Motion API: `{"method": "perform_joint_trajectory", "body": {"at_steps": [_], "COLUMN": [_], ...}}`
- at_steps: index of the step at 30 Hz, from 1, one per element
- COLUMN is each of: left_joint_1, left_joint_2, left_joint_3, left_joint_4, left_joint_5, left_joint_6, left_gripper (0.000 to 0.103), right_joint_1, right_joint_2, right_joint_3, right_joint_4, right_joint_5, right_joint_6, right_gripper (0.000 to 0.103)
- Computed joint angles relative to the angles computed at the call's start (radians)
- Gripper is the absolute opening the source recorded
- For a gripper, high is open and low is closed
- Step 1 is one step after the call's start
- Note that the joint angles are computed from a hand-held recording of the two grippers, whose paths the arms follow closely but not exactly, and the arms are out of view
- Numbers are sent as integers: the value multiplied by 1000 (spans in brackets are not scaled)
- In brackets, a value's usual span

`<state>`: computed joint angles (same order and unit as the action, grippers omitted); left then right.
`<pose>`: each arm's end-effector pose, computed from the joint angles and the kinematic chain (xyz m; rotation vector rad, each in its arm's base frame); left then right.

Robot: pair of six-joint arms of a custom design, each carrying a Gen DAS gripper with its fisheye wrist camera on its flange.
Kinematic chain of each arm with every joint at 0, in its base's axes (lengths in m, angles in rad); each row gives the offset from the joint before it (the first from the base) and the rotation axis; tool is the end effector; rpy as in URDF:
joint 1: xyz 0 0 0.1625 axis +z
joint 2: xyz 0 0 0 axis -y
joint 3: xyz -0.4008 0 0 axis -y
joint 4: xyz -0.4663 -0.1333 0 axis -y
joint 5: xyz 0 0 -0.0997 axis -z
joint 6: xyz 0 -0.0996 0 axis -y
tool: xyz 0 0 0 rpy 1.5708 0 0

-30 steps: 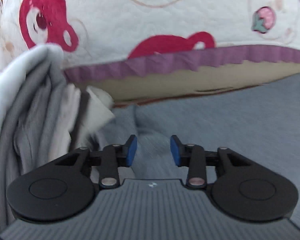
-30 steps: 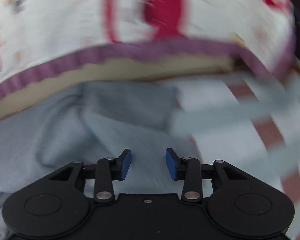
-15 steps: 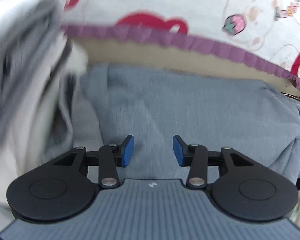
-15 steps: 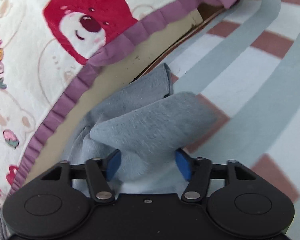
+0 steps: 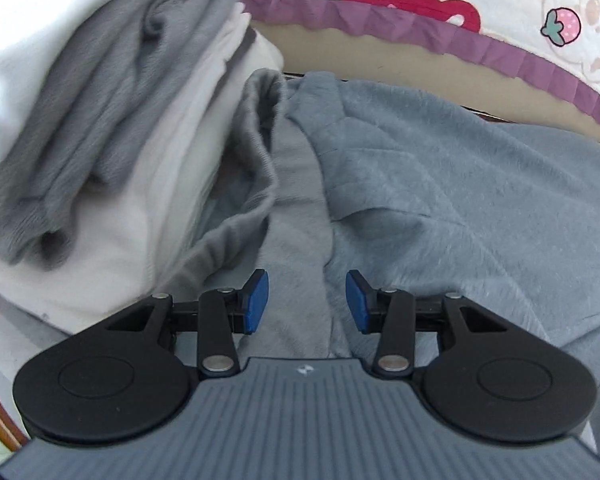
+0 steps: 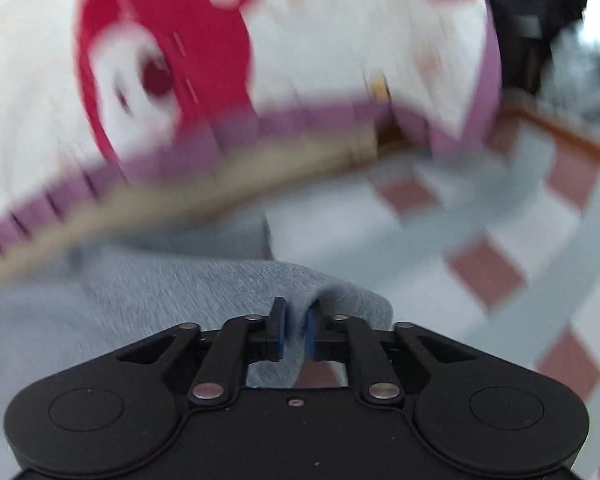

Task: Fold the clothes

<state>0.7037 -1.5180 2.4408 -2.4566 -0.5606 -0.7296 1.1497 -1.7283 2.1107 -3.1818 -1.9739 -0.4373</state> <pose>-0.1644 -0.4249 0.1344 0.1789 2.2603 -0.8686 -0.1141 -0.4853 0.4475 -0.2776 -2.0432 1.1354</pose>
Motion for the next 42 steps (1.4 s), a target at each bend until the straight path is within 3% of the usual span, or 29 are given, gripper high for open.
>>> {"method": "perform_joint_trajectory", "body": {"at_steps": [2, 5, 6, 7, 8, 10, 12, 14, 16, 17, 19, 20, 22, 23, 26, 28, 29, 31, 33, 34, 37, 39, 40, 42], "left_joint_1": [-4, -12, -19, -27, -34, -47, -64, -93, -136, -158, -201, -223, -264, -280, -325, -346, -354, -368, -380, -382, -396, -406, -415, -432], "left_joint_2": [-23, -30, -37, -42, -47, -62, -105, -160, -224, -250, -319, -360, -428, -447, -521, -584, -605, -611, -600, -611, -773, -779, -747, -645], "left_joint_3": [15, 25, 30, 34, 36, 35, 44, 53, 56, 53, 63, 73, 85, 86, 104, 129, 135, 128, 97, 84, 130, 111, 81, 4], "left_joint_4": [5, -16, -3, 15, 41, 119, 184, 285, 471, 575, 719, 772, 893, 959, 1072, 1082, 1091, 1139, 1231, 1243, 1050, 992, 1010, 1055], "left_joint_5": [-1, 7, 19, 32, 45, 66, 57, 52, 62, 66, 38, 17, -21, -29, -39, -23, -11, 19, 22, 7, -5, -2, 3, 6], "left_joint_6": [-14, -7, -16, -28, -47, -106, -146, -194, -297, -365, -458, -490, -558, -599, -675, -682, -691, -769, -921, -959, -876, -849, -867, -866], "left_gripper": [42, 42, 43, 45, 46, 46, 45, 46, 46, 46, 46, 47, 47, 47, 47, 47, 47, 47, 47, 47, 47, 45, 45, 47], "right_joint_1": [39, 120, 151, 178, 205, 241, 296, 350, 365, 375, 405, 400, 396, 401, 413, 409, 416, 460, 519, 554, 681, 750, 788, 881], "right_joint_2": [10, -49, -56, -59, -62, 4, 108, 211, 273, 298, 336, 341, 351, 369, 399, 409, 404, 383, 364, 346, 287, 279, 293, 278], "right_joint_3": [15, 99, 119, 138, 154, 114, 49, 0, 25, 57, 101, 107, 112, 99, 122, 125, 122, 98, 60, 44, -54, -164, -222, -288], "right_joint_4": [0, -66, -56, -51, -43, 84, 207, 278, 260, 211, 167, 186, 231, 245, 124, 76, 95, 208, 359, 420, 664, 862, 950, 1006], "right_joint_5": [-121, -142, -101, -45, 11, 204, 326, 407, 509, 519, 444, 444, 459, 462, 517, 553, 534, 406, 265, 239, 218, 248, 220, 47], "right_joint_6": [37, 158, 210, 259, 308, 362, 348, 293, 111, 6, -203, -286, -362, -354, -371, -311, -255, -71, 125, 181, 364, 467, 486, 454], "right_gripper": [21, 30, 43, 47, 47, 47, 46, 46, 45, 45, 45, 45, 45, 44, 44, 44, 44, 45, 44, 42, 42, 42, 41, 42]}}
